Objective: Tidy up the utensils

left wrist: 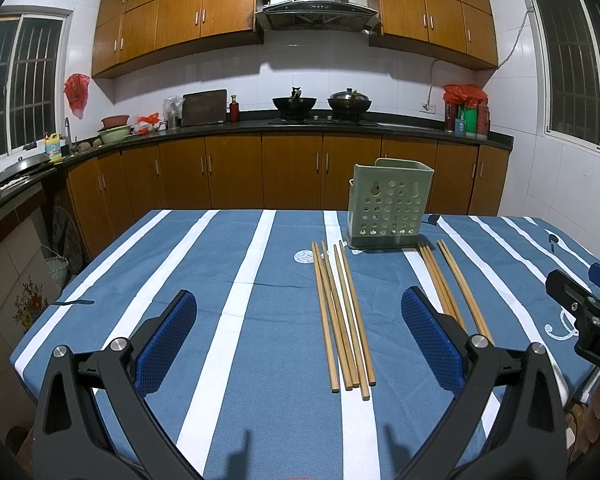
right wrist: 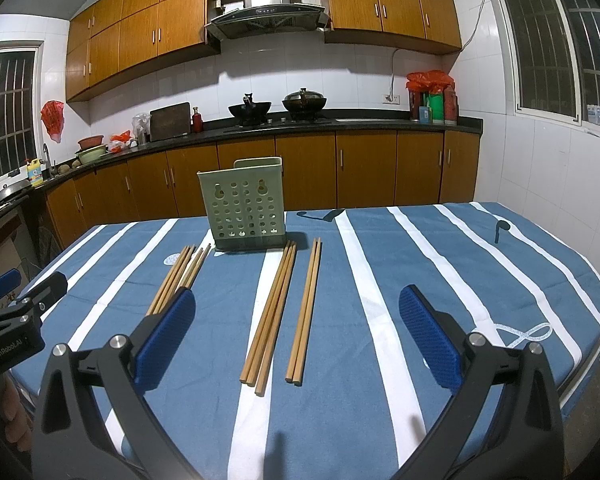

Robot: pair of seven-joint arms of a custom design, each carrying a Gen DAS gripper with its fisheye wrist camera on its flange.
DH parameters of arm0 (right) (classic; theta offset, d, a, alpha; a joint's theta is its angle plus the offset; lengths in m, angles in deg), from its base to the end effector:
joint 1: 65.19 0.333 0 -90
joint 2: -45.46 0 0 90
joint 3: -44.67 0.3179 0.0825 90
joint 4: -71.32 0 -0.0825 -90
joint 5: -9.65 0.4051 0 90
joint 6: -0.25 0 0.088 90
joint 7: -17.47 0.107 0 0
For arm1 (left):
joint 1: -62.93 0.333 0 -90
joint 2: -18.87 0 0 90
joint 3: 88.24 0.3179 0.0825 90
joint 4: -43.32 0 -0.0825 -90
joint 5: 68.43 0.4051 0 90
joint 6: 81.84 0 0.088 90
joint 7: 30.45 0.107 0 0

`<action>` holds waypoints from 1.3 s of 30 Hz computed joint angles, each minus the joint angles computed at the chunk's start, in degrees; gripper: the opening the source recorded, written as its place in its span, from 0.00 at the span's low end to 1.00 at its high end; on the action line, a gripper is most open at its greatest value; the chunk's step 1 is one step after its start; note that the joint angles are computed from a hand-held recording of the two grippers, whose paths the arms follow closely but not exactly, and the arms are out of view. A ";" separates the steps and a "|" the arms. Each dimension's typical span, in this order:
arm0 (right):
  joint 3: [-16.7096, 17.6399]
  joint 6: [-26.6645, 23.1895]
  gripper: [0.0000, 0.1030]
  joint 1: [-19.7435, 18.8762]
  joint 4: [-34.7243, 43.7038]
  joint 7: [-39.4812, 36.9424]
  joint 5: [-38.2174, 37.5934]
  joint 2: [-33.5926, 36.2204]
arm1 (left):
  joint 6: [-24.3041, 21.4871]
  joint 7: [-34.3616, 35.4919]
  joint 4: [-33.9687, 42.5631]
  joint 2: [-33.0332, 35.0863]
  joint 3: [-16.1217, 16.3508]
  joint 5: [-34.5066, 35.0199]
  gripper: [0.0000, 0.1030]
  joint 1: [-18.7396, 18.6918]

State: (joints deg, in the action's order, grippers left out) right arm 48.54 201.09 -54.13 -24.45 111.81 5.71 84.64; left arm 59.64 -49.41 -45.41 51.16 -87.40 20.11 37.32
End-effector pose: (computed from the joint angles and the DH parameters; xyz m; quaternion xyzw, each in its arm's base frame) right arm 0.7189 0.1884 0.3371 -0.6551 0.5236 -0.3099 0.4479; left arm 0.6775 -0.3170 0.3483 -0.6778 0.4965 -0.3134 0.4426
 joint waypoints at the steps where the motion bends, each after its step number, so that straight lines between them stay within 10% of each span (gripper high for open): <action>1: 0.01 0.00 0.96 -0.01 0.00 -0.02 0.01 0.00 | 0.00 0.00 0.00 0.00 0.01 0.00 0.98 -0.01; 39: 0.34 -2.69 0.96 -0.42 1.98 -0.57 -0.16 0.93 | 0.31 4.01 1.74 1.37 -0.43 -4.35 0.98 1.09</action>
